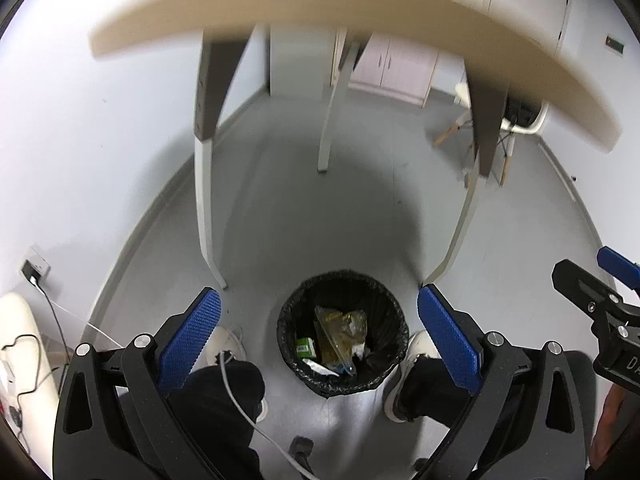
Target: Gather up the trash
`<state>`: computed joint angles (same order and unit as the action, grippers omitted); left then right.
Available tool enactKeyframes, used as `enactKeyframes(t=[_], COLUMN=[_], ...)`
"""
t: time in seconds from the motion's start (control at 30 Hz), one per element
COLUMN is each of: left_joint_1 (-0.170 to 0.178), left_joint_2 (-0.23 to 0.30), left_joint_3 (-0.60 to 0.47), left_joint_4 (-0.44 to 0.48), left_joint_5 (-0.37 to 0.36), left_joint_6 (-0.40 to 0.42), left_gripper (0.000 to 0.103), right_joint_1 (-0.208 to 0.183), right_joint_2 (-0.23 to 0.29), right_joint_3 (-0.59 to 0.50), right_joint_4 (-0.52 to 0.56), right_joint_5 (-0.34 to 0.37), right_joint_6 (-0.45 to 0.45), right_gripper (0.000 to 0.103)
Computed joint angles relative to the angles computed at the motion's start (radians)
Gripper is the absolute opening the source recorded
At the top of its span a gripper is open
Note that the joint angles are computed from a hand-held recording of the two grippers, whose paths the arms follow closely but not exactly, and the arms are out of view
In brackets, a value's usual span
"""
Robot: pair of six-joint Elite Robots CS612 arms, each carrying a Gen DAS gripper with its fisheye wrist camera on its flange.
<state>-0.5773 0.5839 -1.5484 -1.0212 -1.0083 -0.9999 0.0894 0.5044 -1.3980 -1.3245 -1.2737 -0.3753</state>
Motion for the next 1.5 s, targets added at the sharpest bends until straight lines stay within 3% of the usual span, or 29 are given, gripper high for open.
enactKeyframes(t=[0.63,1.07,1.5], left_joint_1=[-0.108,-0.124,-0.123], left_joint_2=[-0.087,-0.098,-0.099], left_joint_3=[-0.106,-0.118,-0.11], left_joint_4=[0.179,0.193,0.193], left_joint_5=[0.196,0.215,0.209], left_joint_6=[-0.043,-0.046,-0.04], left_gripper=[0.097,0.097,0.097], right_joint_1=[-0.041,-0.057,-0.062], right_joint_2=[-0.019,-0.023,-0.018], right_joint_3=[-0.196,-0.221,-0.227], right_joint_4=[0.031,0.072,0.073], right_joint_5=[0.084,0.132,0.13], right_joint_6=[0.027,0.028,0.042], right_gripper=[0.095,0.095,0.095])
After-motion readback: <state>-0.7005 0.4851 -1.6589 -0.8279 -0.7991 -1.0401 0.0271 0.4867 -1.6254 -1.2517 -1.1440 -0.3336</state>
